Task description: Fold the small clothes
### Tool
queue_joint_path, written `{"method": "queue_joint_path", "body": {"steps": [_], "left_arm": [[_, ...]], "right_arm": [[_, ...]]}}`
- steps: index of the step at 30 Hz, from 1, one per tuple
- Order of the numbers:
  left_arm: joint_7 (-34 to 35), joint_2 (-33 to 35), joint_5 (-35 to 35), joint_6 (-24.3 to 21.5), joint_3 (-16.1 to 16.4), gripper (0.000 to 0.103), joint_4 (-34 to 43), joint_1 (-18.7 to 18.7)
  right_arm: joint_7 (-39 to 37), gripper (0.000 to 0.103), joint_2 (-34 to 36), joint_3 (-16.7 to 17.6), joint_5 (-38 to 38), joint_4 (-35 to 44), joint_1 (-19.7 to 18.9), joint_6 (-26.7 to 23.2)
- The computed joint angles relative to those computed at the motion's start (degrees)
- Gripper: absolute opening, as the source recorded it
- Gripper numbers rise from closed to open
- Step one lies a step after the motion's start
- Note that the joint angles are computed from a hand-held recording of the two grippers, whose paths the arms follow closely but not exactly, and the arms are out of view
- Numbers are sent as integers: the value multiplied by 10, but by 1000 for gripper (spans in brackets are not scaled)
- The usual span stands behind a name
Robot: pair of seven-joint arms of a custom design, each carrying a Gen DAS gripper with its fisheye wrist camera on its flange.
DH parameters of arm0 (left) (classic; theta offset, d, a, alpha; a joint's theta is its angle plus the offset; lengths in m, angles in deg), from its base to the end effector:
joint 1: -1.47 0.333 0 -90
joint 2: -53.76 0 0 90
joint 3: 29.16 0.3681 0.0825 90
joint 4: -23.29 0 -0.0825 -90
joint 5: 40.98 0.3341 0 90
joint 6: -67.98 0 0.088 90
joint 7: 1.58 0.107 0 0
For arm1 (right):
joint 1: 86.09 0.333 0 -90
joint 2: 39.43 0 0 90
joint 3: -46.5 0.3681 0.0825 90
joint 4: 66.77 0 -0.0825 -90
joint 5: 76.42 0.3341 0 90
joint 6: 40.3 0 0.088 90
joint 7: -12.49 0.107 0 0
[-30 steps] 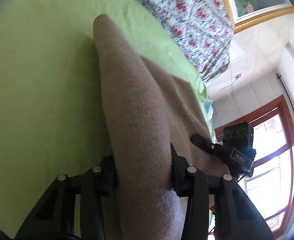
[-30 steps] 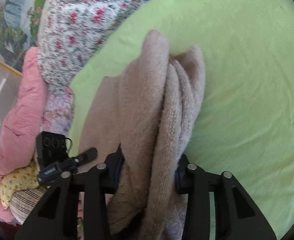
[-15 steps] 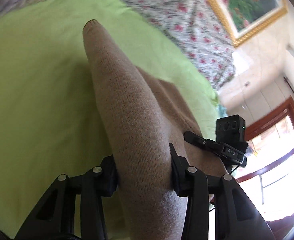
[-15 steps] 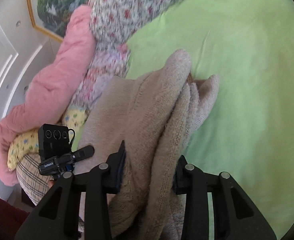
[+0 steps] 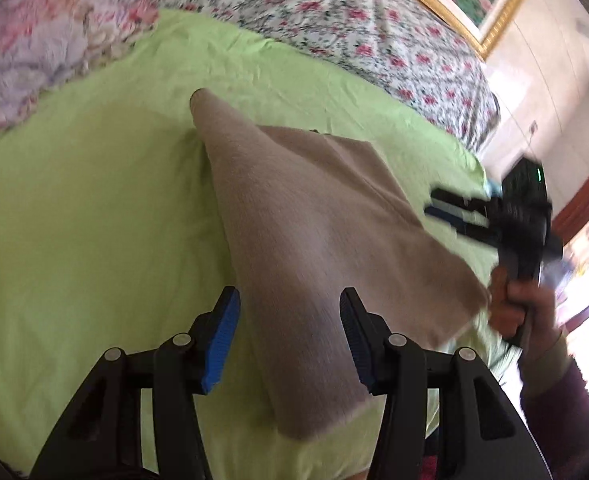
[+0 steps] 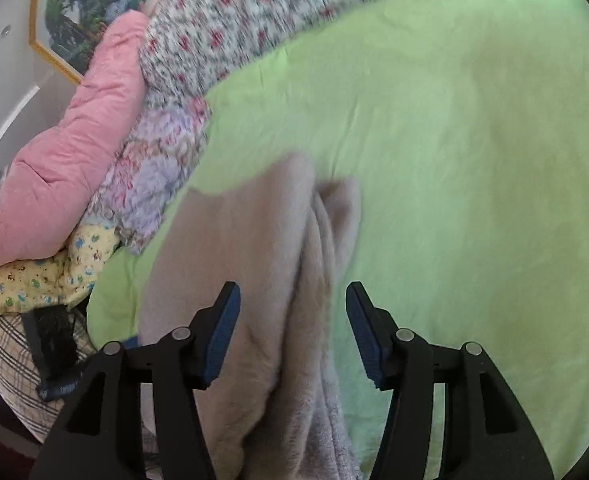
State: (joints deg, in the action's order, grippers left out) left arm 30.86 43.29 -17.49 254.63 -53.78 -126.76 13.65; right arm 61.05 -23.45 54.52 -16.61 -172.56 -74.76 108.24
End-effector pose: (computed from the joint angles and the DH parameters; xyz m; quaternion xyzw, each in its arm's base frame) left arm 0.4080 -0.1399 0.4849 -0.7516 0.5342 -0.3538 0.1566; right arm 0.6025 0.1838 0.4952 -0.7176 0.5581 0.0428 0.4144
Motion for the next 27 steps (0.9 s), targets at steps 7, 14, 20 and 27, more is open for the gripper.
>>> {"method": "queue_joint_path", "body": {"steps": [7,14,20,27], "left_arm": [[-58,-20,40,-44,-66,57,-4,41],[-90,13,74,-55,-14,57,9,-1],[-125,24,127,-111,2,57,37,-29],[-156,-22,176,-129,36,57,16,-86]], "right_arm": [[106,56,55,-18,-159,81,43,-15],[137,11,94,9,-189,133,16,-43],[117,8,108,12,-170,174,9,-39],[116,15,64,18,-144,90,-15,-72]]}}
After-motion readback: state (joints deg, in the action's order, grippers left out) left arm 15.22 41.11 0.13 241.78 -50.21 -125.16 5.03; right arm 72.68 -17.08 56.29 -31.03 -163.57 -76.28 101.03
